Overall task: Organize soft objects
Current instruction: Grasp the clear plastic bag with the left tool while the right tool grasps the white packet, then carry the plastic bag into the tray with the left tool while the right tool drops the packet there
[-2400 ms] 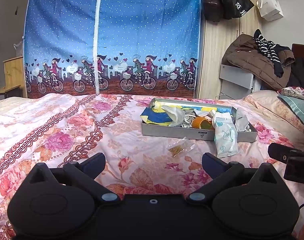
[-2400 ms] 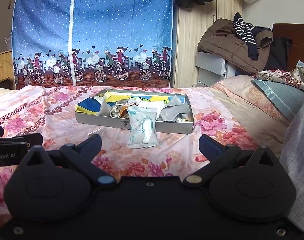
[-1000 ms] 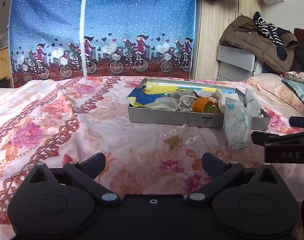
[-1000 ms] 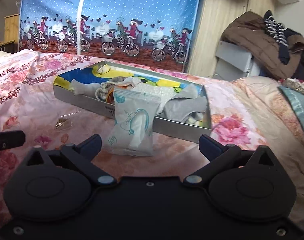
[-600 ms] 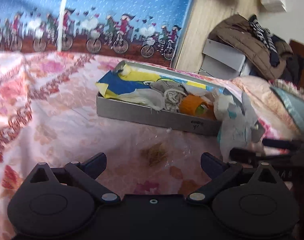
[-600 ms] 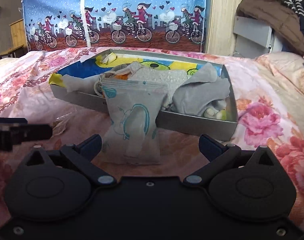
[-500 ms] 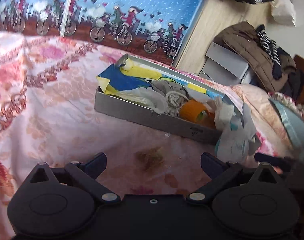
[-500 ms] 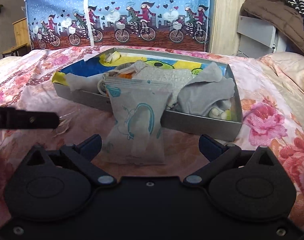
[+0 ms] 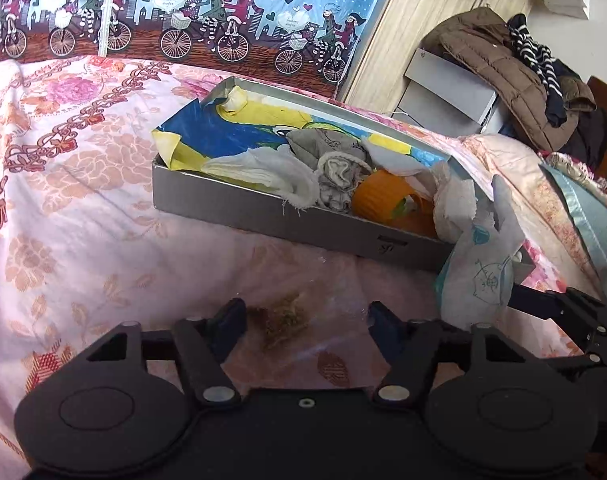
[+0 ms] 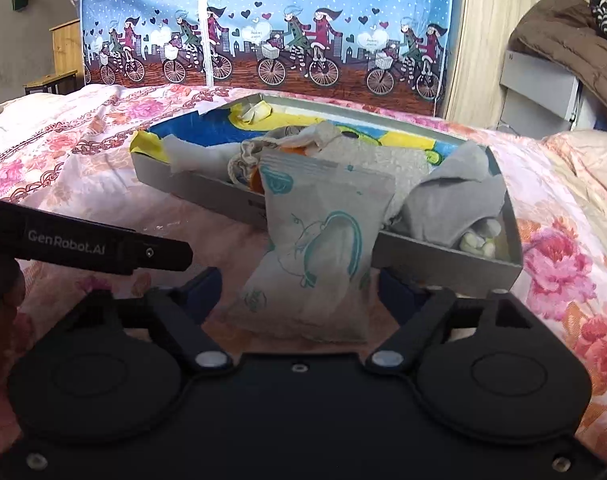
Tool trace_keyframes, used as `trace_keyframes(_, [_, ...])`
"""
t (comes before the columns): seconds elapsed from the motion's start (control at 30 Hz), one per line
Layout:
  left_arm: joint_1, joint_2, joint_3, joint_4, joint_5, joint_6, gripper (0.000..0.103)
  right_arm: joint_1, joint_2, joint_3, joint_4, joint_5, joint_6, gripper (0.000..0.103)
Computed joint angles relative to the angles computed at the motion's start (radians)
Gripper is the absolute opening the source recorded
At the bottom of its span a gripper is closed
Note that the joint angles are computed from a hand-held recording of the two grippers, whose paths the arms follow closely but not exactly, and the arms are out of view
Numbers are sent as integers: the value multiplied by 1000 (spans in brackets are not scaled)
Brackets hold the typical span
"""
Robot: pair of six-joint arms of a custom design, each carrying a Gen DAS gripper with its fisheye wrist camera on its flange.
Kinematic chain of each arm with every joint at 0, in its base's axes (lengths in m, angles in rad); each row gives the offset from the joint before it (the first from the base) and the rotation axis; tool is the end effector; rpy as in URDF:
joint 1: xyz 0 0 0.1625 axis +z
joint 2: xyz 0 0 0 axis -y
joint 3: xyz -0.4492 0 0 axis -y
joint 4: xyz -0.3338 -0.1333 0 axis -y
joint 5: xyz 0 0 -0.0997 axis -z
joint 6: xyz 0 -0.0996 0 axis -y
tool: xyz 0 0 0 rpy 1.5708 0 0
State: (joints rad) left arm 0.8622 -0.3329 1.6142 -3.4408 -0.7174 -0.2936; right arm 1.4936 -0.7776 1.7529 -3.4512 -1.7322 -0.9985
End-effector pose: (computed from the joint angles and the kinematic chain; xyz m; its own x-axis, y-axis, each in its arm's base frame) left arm -0.2577 -0.6208 -0.0097 -0.8951 -0.0773 -0.4392 0.2948 0.6363 -0.7129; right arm 0.0671 -0.6533 0.2190 -0.5677 -0.4082 0.7149 -0.7933 0.5034 -0.3425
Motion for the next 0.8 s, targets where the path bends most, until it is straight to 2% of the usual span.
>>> trace_keyframes(0.13, [-14,12,-12,34,54,0,54,-2,4,-8,13,-3,13,63])
trace_keyframes(0.23, [-16,13,-11,39,69,8,47,-5,7,-8,13,-1,20,55])
trace_keyframes(0.4, [-21,17,-6,39,83,21,35,-11,8,13,-11,1,4,49])
trace_keyframes(0.7, [-39,29,1,0,114,44,30,-8,-15,32,-13,22,-16,48])
trace_keyframes(0.8, [-56,49,-1,-83,147,102,29,-9,-26,46,-28,54,-37,48])
